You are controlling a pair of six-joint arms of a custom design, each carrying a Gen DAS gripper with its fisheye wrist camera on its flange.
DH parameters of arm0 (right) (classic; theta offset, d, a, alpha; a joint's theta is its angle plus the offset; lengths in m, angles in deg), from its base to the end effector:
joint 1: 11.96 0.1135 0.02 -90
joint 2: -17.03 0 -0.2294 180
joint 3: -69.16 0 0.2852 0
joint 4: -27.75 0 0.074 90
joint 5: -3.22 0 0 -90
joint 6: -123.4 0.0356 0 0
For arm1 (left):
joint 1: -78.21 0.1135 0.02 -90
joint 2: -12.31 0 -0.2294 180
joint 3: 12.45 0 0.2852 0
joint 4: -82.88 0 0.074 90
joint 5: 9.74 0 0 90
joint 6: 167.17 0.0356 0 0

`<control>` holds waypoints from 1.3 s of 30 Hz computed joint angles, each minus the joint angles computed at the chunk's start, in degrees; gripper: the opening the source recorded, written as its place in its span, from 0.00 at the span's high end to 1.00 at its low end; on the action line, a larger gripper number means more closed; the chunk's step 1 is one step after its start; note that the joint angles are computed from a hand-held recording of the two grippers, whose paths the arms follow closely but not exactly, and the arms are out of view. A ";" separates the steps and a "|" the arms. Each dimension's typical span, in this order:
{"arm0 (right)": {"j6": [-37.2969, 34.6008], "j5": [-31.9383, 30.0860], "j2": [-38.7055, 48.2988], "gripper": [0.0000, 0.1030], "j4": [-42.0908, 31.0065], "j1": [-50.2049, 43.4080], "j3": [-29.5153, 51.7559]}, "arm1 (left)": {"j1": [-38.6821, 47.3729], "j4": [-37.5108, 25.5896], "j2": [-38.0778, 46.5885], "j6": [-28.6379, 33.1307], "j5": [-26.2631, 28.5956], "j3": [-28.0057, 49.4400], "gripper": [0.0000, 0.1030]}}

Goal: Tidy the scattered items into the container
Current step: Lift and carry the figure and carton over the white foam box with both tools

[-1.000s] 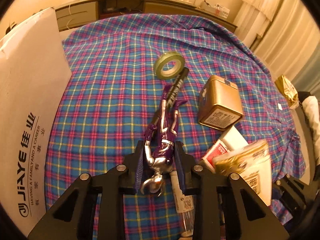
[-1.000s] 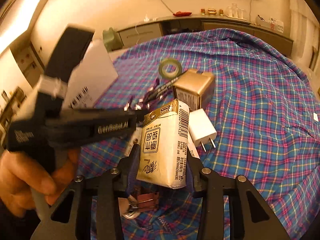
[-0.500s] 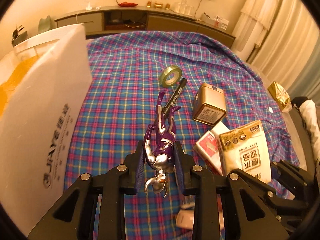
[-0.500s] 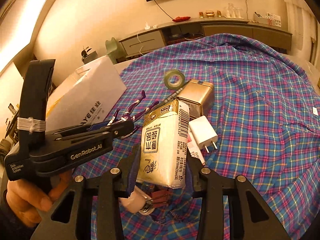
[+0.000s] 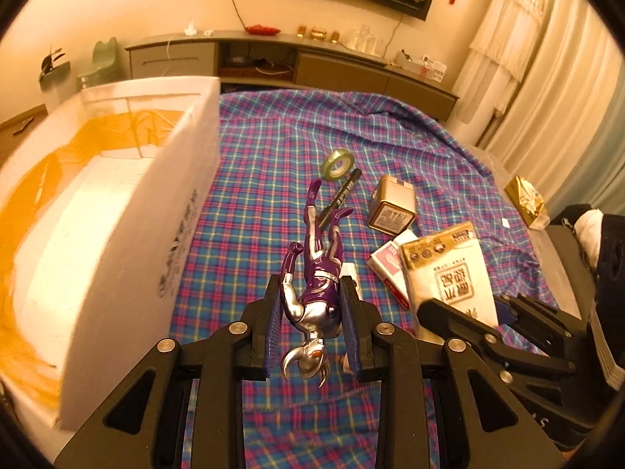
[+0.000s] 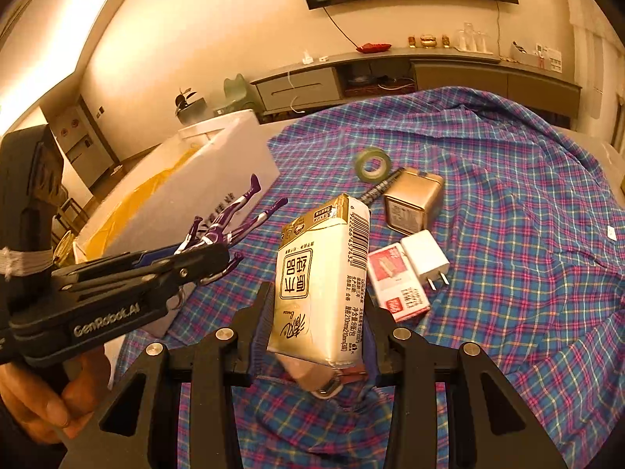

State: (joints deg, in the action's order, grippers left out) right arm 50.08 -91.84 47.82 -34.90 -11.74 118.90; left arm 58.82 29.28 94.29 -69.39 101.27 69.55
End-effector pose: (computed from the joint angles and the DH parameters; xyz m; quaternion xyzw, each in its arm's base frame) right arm 0.1718 0.0038 0.2479 0.1143 0.9116 0.0979 0.3825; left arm 0.3135 -0.1239 0.2545 0.2748 0.8945 -0.2034 0.2882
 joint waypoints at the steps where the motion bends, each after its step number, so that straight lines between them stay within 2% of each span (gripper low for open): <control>1: 0.54 0.69 0.06 0.60 -0.16 1.21 0.43 | 0.46 -0.36 -0.80 0.14 0.28 -0.27 0.72; 11: 5.89 7.98 2.85 0.60 -1.18 13.11 5.40 | 6.29 -3.47 -6.86 1.86 4.71 -0.72 0.72; 18: 8.55 14.03 7.67 0.60 -1.97 22.01 10.78 | 11.92 -5.78 -8.03 3.04 10.12 1.03 0.72; 28: 9.86 18.51 18.61 0.60 -0.46 29.94 19.81 | 20.51 -8.59 -3.76 4.49 16.83 6.88 0.72; 39: 7.95 18.24 30.49 0.60 1.27 31.67 29.71 | 26.28 -8.84 5.43 4.68 18.28 14.78 0.72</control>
